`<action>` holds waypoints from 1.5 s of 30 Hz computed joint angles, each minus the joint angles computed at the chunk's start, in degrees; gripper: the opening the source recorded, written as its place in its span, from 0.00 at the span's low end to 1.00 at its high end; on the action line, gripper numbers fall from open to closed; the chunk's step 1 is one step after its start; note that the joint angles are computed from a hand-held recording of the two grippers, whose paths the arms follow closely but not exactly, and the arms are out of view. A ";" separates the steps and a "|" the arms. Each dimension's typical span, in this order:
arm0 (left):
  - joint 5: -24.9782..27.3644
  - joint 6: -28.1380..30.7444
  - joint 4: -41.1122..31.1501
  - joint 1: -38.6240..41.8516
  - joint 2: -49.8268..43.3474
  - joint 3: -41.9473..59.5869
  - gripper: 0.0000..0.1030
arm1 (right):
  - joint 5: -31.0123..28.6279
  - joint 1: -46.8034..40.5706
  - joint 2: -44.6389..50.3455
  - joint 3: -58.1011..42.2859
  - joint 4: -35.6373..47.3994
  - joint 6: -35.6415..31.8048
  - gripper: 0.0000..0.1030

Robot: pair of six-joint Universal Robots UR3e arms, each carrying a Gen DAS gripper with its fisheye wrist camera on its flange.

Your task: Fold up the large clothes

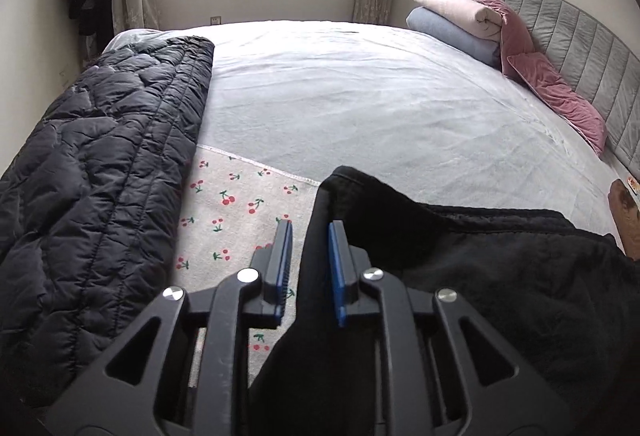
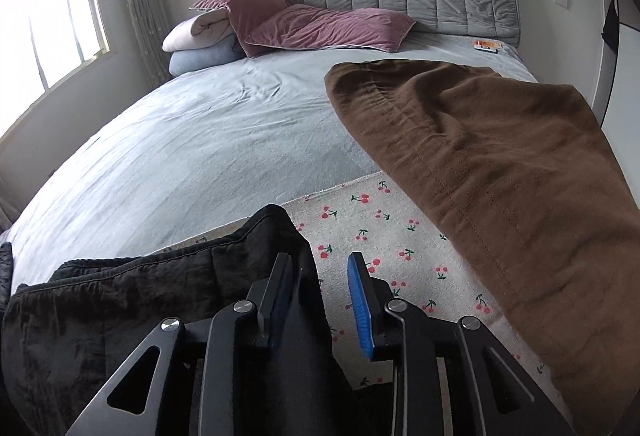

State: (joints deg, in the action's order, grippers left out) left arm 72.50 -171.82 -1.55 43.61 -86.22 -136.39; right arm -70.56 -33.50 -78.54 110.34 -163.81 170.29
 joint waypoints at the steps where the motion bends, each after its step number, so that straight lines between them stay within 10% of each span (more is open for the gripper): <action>1: -1.45 2.06 -2.24 0.65 3.08 -0.63 0.44 | 2.10 -0.92 -2.25 1.22 0.97 -1.38 0.58; 3: -3.22 6.12 -12.35 -0.05 9.03 0.69 0.67 | 6.16 -1.60 -7.11 3.03 5.14 -5.23 0.72; 8: -4.90 9.72 -34.45 -10.40 7.51 9.28 0.72 | 2.94 10.12 -8.14 -1.57 21.97 -12.94 0.73; 10: -1.02 5.45 -29.93 -16.68 1.84 9.47 0.72 | -3.67 16.56 -3.43 -3.12 21.97 -10.32 0.69; 11: 1.65 3.25 -25.46 -19.77 -0.62 8.50 0.65 | -6.89 19.16 -1.45 -2.19 18.62 -8.48 0.51; 14: 4.87 0.60 -14.44 -24.51 -2.75 4.47 0.09 | -7.16 22.41 1.20 1.80 9.85 -7.77 0.04; 21: -0.31 -6.10 6.64 -19.12 1.96 -3.76 0.02 | -10.25 25.49 0.03 7.63 -13.12 -3.53 0.00; 25: 6.42 -7.12 -3.07 -21.62 -4.74 6.29 0.02 | -8.75 24.49 2.65 -0.52 -3.54 0.99 0.03; 29: -7.72 0.00 -9.26 -15.38 9.40 -1.48 0.34 | -1.85 24.78 -7.12 7.18 -0.45 -3.34 0.42; 32: -15.95 5.92 -16.60 -15.31 15.49 -4.13 0.55 | 4.31 27.84 -12.06 11.43 3.85 -8.92 0.47; 37: -0.63 3.66 -5.18 -26.19 -5.05 4.18 0.55 | -6.32 40.07 1.68 2.83 -0.15 -8.93 0.47; 45: 18.15 8.77 -2.43 -22.22 -18.21 15.72 0.70 | -15.95 25.21 16.80 -14.86 3.67 -2.90 0.64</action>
State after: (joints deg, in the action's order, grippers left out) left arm 90.65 -163.05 -3.98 21.39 -104.42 -120.68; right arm -86.51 -8.29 -61.75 95.48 -160.14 167.40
